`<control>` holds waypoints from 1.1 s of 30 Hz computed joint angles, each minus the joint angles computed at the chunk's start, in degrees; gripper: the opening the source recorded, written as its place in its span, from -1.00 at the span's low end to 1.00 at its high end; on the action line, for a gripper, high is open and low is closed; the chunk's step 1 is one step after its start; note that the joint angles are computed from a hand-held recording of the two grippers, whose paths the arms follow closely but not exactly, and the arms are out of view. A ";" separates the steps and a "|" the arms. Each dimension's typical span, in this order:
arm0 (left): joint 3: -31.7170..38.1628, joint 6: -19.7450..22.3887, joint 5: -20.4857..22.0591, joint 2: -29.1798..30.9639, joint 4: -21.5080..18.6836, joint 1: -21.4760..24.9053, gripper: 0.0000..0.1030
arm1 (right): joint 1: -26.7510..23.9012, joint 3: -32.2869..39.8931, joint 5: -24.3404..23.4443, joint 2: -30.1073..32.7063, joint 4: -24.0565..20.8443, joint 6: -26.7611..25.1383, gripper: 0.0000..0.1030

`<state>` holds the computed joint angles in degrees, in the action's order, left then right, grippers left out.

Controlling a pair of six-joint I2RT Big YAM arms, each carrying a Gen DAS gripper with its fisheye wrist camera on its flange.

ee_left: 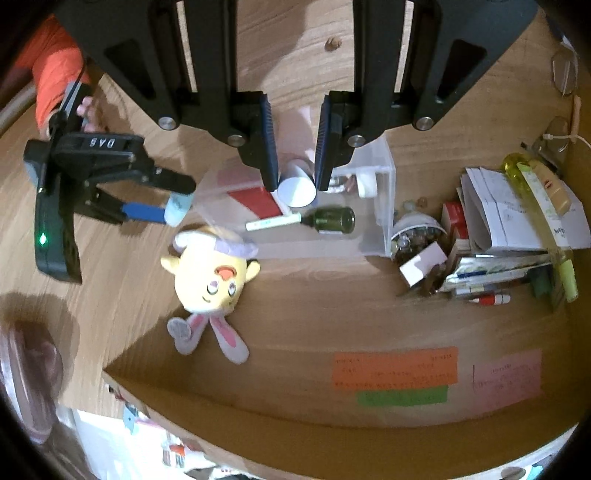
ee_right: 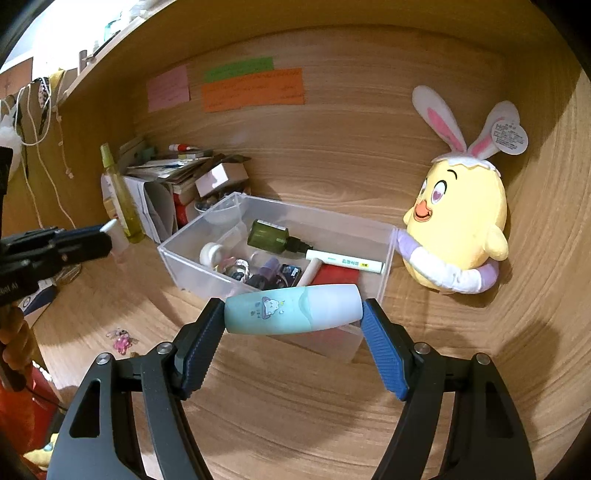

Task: Organize objects
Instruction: 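Lift the mint and pink tubes and carry both grippers over the clear bin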

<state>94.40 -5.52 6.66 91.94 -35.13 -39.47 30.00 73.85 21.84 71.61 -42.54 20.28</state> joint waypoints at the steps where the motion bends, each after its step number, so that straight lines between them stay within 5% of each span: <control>1: 0.22 -0.11 -0.05 0.08 0.10 0.02 -0.62 | -0.12 0.16 -0.22 0.10 0.05 -0.03 0.39; 24: 7.49 -7.97 -2.16 3.06 5.45 1.99 -0.62 | -3.30 6.04 -1.26 4.61 0.87 -2.02 0.39; 33: 12.73 -9.16 -2.95 8.32 2.64 2.22 -0.64 | -4.77 8.87 -2.84 8.67 -0.74 -1.51 0.39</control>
